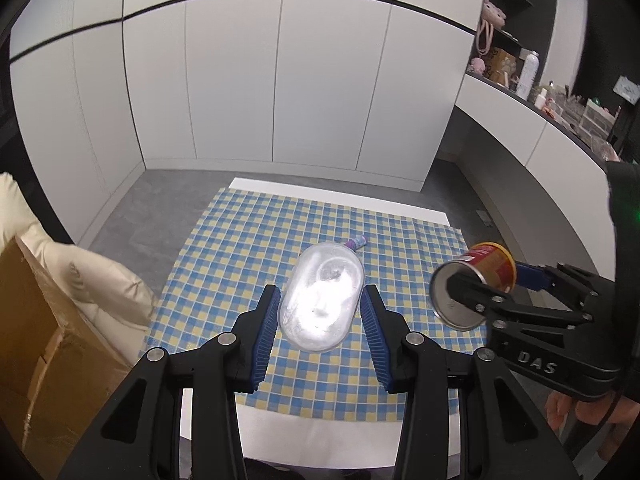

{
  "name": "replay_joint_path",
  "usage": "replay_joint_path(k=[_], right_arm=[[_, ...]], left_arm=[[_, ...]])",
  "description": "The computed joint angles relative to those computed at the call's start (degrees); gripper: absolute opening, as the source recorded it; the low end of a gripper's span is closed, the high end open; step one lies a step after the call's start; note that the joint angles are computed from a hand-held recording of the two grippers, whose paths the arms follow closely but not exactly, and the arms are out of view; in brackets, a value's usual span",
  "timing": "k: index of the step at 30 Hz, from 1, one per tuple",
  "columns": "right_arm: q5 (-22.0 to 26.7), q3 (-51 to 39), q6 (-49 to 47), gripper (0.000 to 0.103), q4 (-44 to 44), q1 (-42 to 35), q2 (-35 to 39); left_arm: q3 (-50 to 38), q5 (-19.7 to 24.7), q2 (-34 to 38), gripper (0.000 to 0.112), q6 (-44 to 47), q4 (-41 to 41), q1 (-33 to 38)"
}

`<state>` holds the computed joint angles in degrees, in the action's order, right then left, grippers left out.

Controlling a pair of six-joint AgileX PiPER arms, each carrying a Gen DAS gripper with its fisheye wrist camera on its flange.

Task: Organize objects
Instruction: 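Lift the clear container with the left tool while the right tool lifts the can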

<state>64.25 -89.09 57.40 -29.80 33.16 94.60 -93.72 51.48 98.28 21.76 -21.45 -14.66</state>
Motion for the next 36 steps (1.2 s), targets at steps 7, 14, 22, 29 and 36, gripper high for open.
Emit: replay_joint_path(k=[7,14,22,29,36], right_arm=[[-0.3,1.5,1.6,0.064,-0.9,-0.4,-1.0],[-0.9,0.9,1.0,0.064,-0.4,-1.2,-0.8],[-1.0,-0.5,-0.1,0.064,0.5,-1.1,0.6],[-0.4,-1.1,0.0,0.064,-0.1,-0.8,1.0],[-0.7,-1.2,-0.7,0.064,-0.4,-0.9,1.2]], left_arm=[[1.6,-1.4,1.1,0.041,0.5,0.3,0.3],[2.0,-2.6,1.6,0.041,-1.2,1.9,1.1],[1.7,-3.1,1.9,0.041,0.8,-0.5,2.6],[1.3,-2.6,1.9,0.041,0.8,-1.9,2.8],[0.7,-2.5,2.0,0.041,0.2,-2.3,3.6]])
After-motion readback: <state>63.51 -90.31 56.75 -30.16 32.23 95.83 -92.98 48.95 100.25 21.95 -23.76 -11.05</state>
